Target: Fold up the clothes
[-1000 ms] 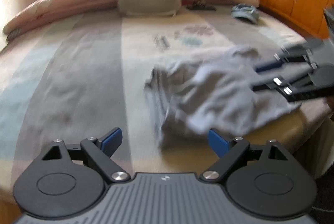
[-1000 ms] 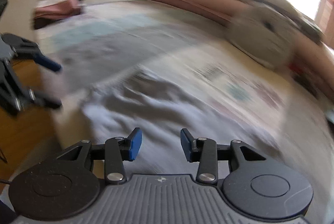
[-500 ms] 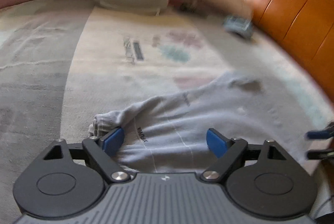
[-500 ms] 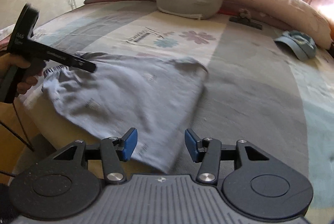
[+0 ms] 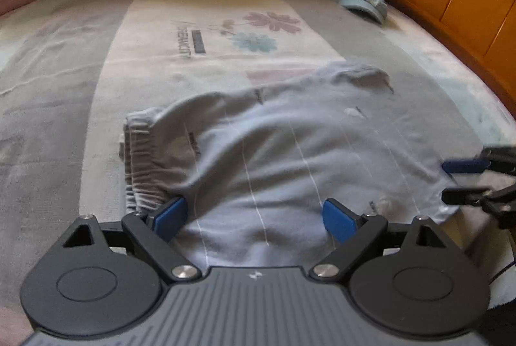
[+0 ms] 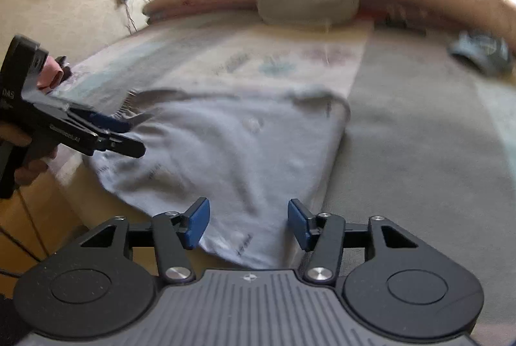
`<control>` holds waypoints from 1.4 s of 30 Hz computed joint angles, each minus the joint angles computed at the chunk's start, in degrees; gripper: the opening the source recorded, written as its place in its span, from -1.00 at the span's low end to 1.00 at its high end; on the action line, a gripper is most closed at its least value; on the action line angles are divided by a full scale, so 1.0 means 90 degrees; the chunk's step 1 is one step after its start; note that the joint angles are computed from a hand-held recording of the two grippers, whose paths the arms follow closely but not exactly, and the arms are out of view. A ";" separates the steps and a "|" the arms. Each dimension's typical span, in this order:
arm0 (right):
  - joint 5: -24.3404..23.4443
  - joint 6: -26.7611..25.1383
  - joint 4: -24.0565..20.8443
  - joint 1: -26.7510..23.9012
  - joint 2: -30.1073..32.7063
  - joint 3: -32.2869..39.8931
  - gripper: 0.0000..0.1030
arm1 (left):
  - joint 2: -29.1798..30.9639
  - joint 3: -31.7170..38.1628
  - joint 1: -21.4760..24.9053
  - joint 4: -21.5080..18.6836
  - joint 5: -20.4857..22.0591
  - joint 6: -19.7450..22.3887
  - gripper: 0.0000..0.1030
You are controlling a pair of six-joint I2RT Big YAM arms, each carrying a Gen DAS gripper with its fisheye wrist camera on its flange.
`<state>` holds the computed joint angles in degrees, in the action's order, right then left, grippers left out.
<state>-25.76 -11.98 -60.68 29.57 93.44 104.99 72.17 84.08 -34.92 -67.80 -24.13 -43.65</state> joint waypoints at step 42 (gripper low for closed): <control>0.0103 0.0715 -0.0511 0.0012 0.2494 0.3433 0.10 | 0.0862 0.1035 0.0379 -0.0841 -0.0285 0.0100 0.81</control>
